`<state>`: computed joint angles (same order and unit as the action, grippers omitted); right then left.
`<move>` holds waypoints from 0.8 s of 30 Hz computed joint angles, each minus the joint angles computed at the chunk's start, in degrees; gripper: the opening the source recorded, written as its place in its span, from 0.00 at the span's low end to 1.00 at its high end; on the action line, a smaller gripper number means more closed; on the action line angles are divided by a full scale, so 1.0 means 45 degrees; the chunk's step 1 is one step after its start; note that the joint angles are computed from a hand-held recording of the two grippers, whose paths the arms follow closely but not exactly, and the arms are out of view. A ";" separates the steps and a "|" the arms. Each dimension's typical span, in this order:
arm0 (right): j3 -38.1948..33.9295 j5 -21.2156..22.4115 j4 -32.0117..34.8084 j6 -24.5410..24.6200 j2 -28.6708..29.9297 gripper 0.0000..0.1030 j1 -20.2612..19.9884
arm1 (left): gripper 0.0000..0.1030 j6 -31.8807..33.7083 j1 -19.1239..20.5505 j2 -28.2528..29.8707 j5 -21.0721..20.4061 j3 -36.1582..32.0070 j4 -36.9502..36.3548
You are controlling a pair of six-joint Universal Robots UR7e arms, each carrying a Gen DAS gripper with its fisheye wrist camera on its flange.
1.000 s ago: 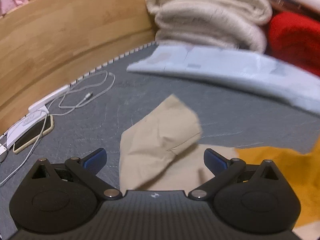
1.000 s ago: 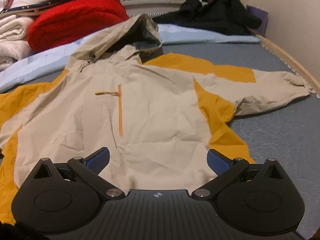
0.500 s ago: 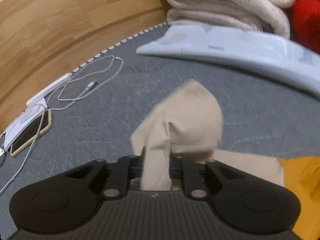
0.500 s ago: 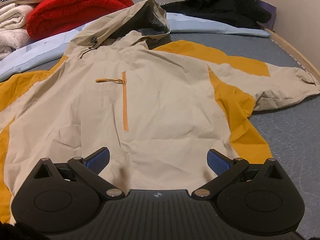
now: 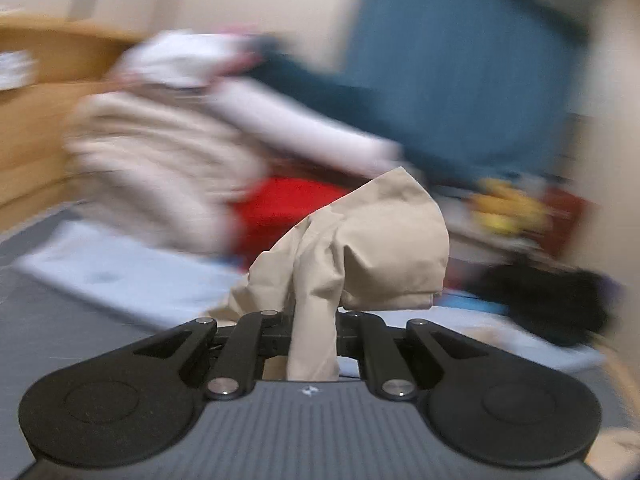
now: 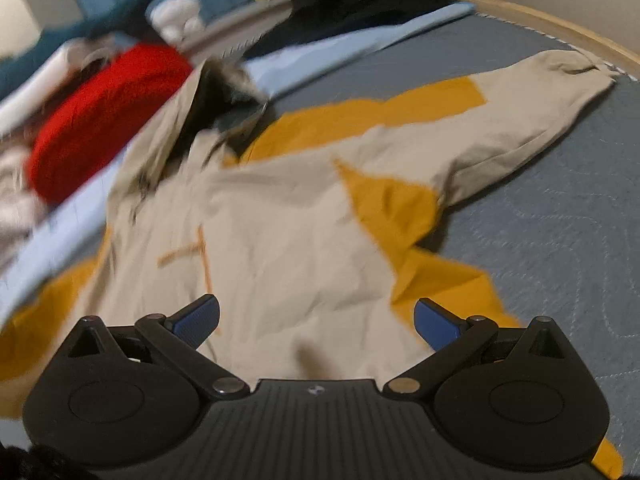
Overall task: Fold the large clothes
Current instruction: 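Fold the held sleeve across the jacket body and open the left gripper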
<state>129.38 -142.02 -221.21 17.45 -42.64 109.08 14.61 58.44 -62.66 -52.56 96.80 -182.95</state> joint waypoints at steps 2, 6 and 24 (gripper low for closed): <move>0.0202 -0.0009 -0.0482 -0.0380 -0.0204 0.99 -0.0095 | 0.44 -0.0901 -0.0641 0.0906 -0.0908 0.0406 -0.0189; 0.0838 0.0594 -0.0252 0.0104 -0.1031 0.99 -0.0562 | 0.96 -0.0920 -0.1408 0.2398 -0.0903 0.1495 -0.0792; -0.2139 0.5521 0.0629 -0.2316 -0.0027 0.99 -0.2179 | 0.97 0.1801 0.2995 -0.0933 -0.0343 0.5132 -0.0091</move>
<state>119.75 -117.18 -218.38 7.03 -42.76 99.27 22.72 71.92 -66.86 -54.10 119.89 -183.36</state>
